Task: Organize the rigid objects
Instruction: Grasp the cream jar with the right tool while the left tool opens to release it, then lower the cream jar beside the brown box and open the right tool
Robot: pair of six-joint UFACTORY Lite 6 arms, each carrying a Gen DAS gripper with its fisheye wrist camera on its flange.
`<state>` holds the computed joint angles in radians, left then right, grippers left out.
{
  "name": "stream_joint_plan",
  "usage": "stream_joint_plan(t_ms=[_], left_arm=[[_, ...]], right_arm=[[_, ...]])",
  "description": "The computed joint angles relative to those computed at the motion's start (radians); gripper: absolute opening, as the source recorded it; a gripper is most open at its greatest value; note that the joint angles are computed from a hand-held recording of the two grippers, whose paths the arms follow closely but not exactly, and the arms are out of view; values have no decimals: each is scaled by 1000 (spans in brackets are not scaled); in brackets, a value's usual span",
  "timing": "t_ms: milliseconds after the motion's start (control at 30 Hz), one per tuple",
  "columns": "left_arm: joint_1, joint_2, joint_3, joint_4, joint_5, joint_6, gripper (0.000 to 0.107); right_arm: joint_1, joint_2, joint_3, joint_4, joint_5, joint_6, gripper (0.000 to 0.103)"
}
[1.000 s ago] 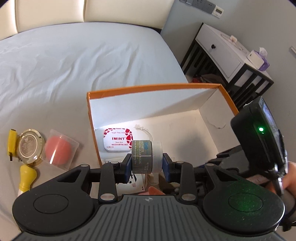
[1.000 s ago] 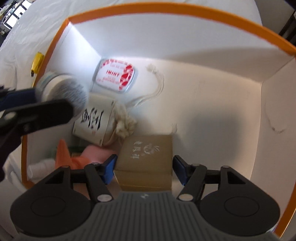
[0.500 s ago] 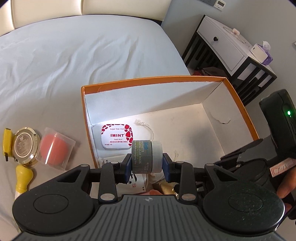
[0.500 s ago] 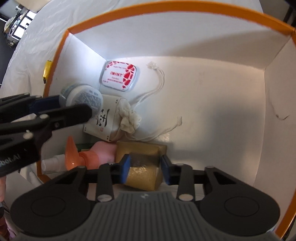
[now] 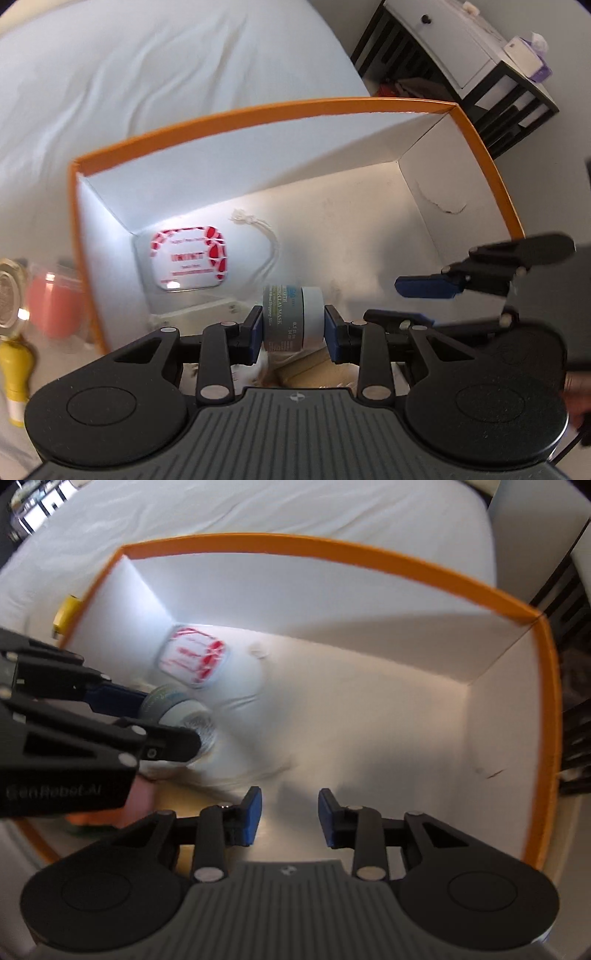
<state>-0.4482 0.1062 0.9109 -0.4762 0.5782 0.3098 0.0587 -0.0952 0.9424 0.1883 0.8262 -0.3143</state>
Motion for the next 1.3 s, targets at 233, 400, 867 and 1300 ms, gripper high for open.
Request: stream_joint_plan(t_ms=[233, 400, 867, 1300], left_arm=[[-49, 126, 91, 38, 5, -82, 37], [-12, 66, 22, -42, -32, -11, 37], [57, -175, -136, 31, -110, -24, 37], [96, -420, -264, 108, -87, -61, 37]], right_arm=[[-21, -21, -49, -13, -41, -74, 38], [-42, -16, -66, -22, -90, -76, 37], [12, -48, -57, -186, -191, -120, 50], [46, 62, 37, -147, -27, -23, 33]])
